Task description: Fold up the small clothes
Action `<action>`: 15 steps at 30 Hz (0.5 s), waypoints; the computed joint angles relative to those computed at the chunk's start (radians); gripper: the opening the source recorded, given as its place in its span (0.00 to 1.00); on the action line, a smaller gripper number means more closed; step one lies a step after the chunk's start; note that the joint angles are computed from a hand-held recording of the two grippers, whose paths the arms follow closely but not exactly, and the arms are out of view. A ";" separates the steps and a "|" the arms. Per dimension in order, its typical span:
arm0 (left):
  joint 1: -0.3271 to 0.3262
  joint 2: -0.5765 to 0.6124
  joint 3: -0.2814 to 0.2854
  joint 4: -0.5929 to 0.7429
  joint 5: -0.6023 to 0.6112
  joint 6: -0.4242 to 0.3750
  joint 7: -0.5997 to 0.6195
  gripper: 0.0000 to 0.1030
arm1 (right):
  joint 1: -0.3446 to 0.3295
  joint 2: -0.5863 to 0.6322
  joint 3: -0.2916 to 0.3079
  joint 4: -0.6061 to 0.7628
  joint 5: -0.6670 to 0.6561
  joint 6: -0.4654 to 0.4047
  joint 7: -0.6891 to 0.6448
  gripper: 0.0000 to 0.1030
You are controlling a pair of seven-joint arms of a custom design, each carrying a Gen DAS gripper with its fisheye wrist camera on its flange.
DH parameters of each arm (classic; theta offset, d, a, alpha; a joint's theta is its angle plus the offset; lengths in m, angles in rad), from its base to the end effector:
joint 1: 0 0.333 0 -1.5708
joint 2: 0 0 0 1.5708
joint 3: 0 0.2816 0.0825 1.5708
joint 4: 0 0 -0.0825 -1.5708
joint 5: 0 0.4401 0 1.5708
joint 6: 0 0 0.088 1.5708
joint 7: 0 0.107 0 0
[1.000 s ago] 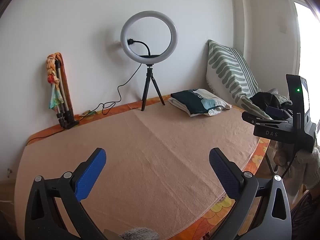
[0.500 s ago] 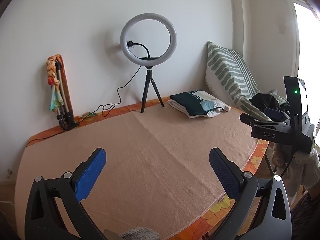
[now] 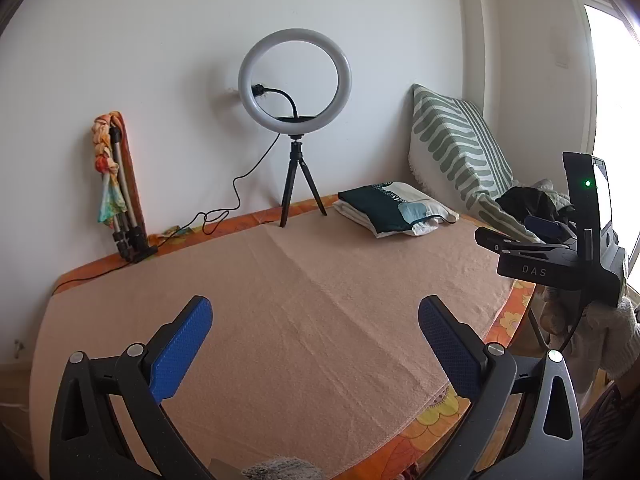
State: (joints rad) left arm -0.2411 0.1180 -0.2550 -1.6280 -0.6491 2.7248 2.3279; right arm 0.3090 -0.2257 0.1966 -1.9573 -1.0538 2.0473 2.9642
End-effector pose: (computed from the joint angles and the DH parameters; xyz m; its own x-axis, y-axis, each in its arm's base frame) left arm 0.6294 -0.3042 0.6152 -0.7052 -0.7089 0.0158 -0.3405 0.3190 -0.8845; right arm 0.5328 0.2501 0.5892 -0.5384 -0.8372 0.0958 -0.4463 0.1869 -0.8751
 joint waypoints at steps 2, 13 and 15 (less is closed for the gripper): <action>0.000 0.000 0.000 0.000 0.000 0.001 0.000 1.00 | 0.000 -0.002 0.000 -0.002 0.000 -0.001 0.002 1.00; 0.001 -0.004 -0.001 -0.002 -0.011 0.002 0.005 1.00 | 0.001 -0.002 0.001 -0.003 0.000 -0.004 0.004 1.00; 0.001 -0.004 -0.001 -0.003 -0.011 0.003 0.005 1.00 | 0.002 0.002 0.002 0.001 0.000 -0.005 0.005 1.00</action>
